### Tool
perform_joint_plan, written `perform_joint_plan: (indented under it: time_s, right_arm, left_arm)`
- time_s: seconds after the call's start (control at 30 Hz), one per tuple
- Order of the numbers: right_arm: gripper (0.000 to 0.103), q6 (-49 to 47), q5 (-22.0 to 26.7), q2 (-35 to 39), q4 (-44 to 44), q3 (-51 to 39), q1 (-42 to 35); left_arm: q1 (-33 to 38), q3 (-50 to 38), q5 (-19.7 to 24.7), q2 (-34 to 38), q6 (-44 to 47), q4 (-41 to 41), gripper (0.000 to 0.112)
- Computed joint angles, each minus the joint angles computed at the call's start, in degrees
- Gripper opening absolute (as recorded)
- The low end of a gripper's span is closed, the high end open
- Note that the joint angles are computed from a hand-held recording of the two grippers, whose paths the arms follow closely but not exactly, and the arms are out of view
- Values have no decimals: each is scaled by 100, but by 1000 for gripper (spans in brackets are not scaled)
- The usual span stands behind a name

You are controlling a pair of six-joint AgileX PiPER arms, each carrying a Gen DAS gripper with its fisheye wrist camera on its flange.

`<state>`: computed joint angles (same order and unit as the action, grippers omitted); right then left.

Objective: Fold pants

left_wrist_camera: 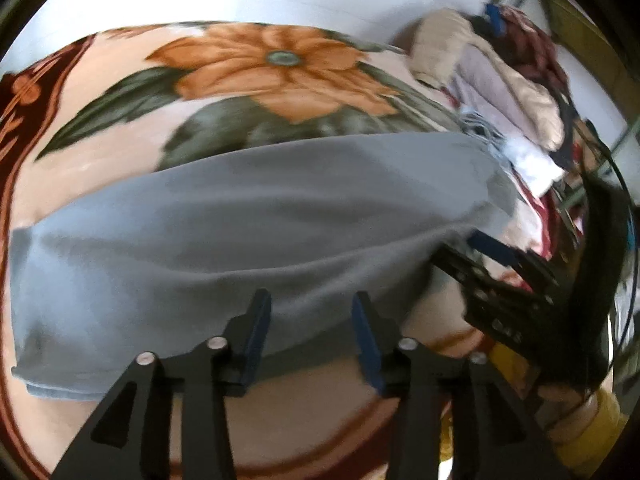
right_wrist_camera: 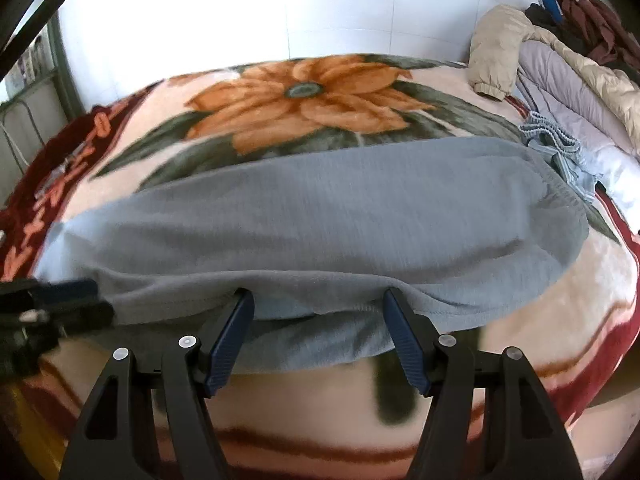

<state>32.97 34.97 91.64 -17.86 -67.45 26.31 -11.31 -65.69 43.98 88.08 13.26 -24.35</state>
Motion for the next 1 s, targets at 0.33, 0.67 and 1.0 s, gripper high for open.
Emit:
perform_joint_plan:
  time_s: [0.33,0.67,1.0]
  right_arm:
    - [68,-120,-15,-310,157,272,-70]
    - [69,1100,430,275,-1227,-26,268]
    - [69,1908,839,-271,-1972,298,401]
  left_arm:
    - [-764,-233,-526,537,-764,1274,41]
    - [-43,-320,-413,556,31,-384,18]
    - [-31,-187,-464,555,163,-519,18]
